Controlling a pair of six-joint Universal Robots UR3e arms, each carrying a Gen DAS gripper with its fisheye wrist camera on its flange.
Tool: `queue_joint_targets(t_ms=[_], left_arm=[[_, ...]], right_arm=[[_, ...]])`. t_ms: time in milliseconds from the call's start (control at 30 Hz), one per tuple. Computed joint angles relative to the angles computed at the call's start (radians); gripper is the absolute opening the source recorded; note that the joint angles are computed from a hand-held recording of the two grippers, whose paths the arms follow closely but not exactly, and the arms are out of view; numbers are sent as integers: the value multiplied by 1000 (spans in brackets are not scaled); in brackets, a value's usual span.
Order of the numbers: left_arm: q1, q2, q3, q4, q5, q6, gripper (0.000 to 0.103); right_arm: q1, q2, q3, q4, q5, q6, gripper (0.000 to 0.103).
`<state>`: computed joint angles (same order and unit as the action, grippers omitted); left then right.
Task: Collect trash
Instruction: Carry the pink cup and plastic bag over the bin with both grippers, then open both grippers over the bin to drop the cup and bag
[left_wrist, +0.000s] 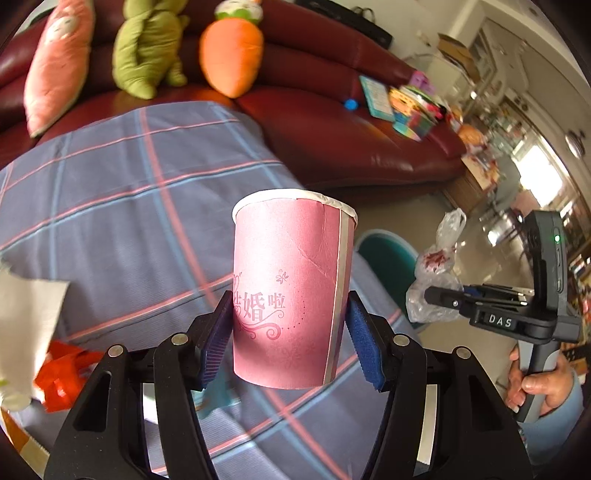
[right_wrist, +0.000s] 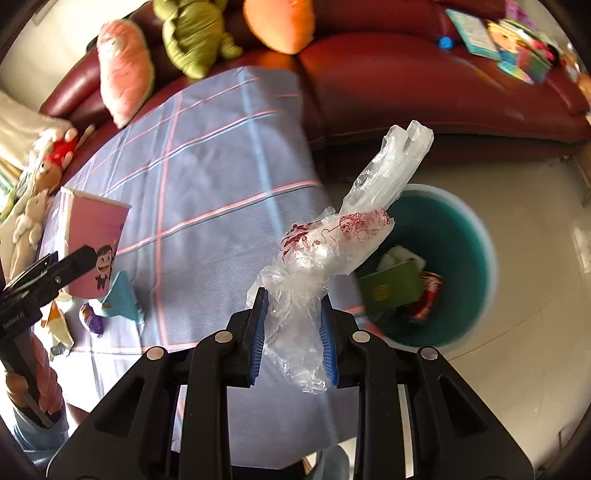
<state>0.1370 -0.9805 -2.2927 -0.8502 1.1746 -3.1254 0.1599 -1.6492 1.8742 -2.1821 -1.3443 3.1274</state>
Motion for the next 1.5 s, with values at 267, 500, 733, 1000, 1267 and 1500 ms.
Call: queue_joint_targets(t_ms=[267, 500, 733, 1000, 1267, 1500], left_arm=[[-252, -316, 153, 196, 134, -144, 61], [-427, -600, 382, 231, 204, -206, 61], [-561, -904, 677, 190, 234, -229, 61], [-608, -1159, 974, 88, 246, -247, 62], [-619, -1277, 1137, 47, 274, -267, 82], [-601, -1261, 1098, 58, 243, -282, 86]], right_arm=[[-192, -101, 92, 28, 60, -107, 25], [-380, -171, 155, 49, 112, -207, 26], [-545, -169, 207, 70, 126, -310, 26], [-621, -137, 231, 74, 121, -363, 26], [-592, -42, 182, 42, 104, -337, 27], [-553, 15, 137, 39, 85, -328, 28]])
